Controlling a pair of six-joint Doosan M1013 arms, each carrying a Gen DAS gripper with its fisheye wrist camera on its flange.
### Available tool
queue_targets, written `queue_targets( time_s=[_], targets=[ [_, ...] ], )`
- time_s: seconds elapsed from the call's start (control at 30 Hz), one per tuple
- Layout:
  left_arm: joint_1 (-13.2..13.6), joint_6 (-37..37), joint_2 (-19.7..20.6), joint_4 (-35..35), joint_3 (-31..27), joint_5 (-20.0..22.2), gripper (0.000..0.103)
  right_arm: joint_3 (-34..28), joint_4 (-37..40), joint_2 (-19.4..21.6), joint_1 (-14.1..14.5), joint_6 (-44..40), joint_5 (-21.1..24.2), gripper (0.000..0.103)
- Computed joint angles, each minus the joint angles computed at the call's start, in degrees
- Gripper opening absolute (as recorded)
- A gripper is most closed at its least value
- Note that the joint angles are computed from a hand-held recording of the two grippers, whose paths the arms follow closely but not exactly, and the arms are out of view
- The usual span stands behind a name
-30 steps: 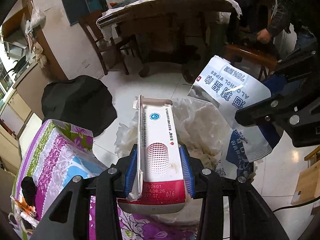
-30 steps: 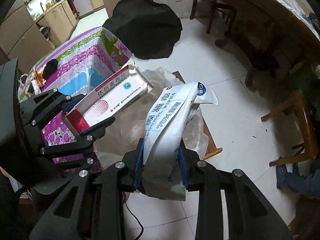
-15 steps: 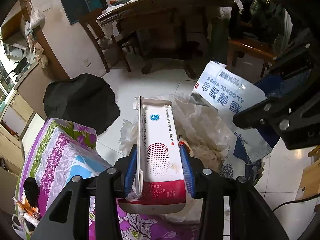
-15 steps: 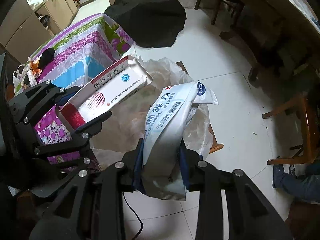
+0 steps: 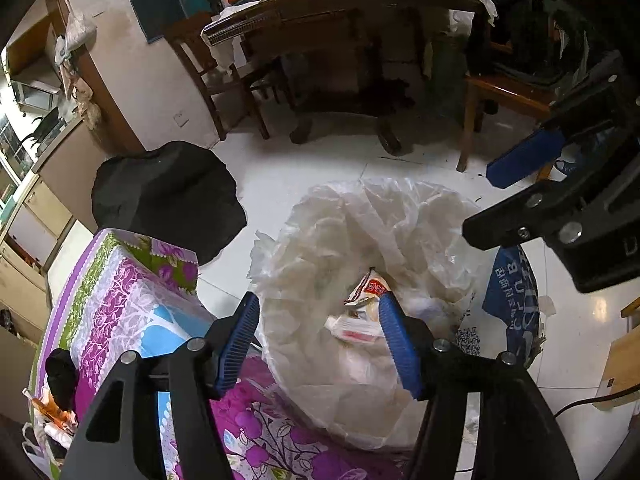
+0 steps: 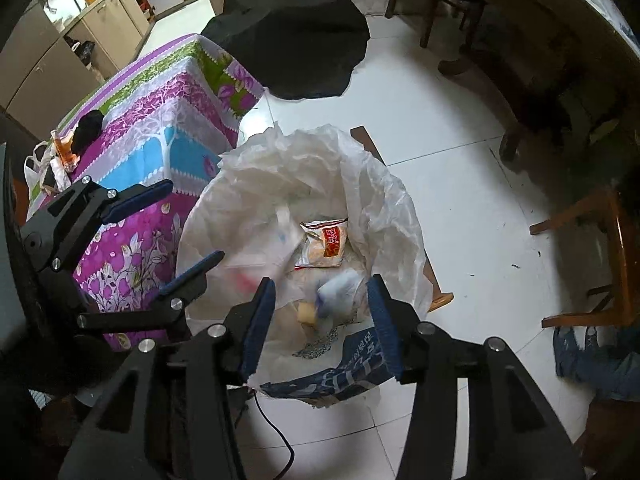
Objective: Collect trash
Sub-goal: 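Open both grippers to drop the box and packet into the bin, then move both grippers back to the table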
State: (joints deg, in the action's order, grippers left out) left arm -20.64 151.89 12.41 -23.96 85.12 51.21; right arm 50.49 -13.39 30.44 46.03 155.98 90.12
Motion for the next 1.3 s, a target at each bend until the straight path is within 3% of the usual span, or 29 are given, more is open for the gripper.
queue_targets(
  time_s=[0.87,1.1,1.3],
  targets=[
    [1.21,-0.49,-1.29,-1.39,1.24,-2.0,0.063,-0.75,-1.73,0.64,0.73,1.19,2.98,0.046],
    [3.01,-2.76,-2.43,-3.78,2.84,-5.33,0.063,0.24,-9.66,0.11,2.66,4.74,-0.29,0.046],
    [5.75,-2.31,-3.84,-5.53,4.73,-8.01,0.063,-1.67,-19.51,1.92,5.25,6.45,-0.41,0.046]
  ],
)
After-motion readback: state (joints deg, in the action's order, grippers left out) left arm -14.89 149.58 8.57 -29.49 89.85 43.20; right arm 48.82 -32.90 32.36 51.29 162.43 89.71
